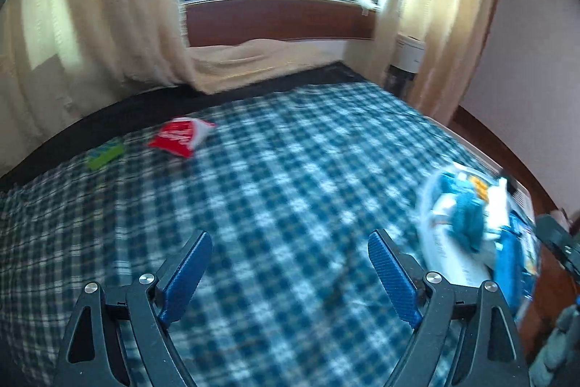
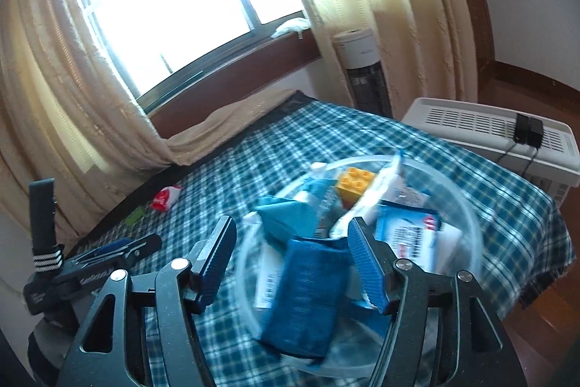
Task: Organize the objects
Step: 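Move both grippers back toward the green block and red glue packet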
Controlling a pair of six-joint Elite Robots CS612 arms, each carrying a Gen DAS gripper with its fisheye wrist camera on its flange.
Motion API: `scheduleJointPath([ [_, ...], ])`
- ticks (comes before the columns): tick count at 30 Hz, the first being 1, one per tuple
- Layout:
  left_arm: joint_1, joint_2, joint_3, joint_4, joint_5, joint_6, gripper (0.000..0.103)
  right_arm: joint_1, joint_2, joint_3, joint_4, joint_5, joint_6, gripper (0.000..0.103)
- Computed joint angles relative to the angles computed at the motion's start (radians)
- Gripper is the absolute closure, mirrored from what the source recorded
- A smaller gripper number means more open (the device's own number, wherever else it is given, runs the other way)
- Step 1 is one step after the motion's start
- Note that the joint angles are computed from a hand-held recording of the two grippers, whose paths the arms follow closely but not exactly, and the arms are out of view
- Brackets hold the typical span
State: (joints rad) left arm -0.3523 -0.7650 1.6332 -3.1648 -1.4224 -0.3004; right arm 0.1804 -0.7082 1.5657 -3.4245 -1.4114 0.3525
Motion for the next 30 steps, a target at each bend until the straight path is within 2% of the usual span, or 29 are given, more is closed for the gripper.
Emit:
scheduleJointPath([
  [11, 0.074, 0.025, -0.031, 0.072, 0.114, -0.097, 0.011, 0.055, 0.033, -0.087, 0.096, 0.072, -0.085, 0.035],
  [21, 0.143, 0.05, -0.083, 0.155, 0.179, -0.2, 0.011, 0.093, 0.067, -0.163, 0.199, 0.092, -0.144, 0.034],
  [30, 0.195, 0.112, -0.204, 0.261, 0.152, -0.292, 0.011, 0.111, 0.099, -0.234, 0.278, 0.093, -0.171, 0.034],
])
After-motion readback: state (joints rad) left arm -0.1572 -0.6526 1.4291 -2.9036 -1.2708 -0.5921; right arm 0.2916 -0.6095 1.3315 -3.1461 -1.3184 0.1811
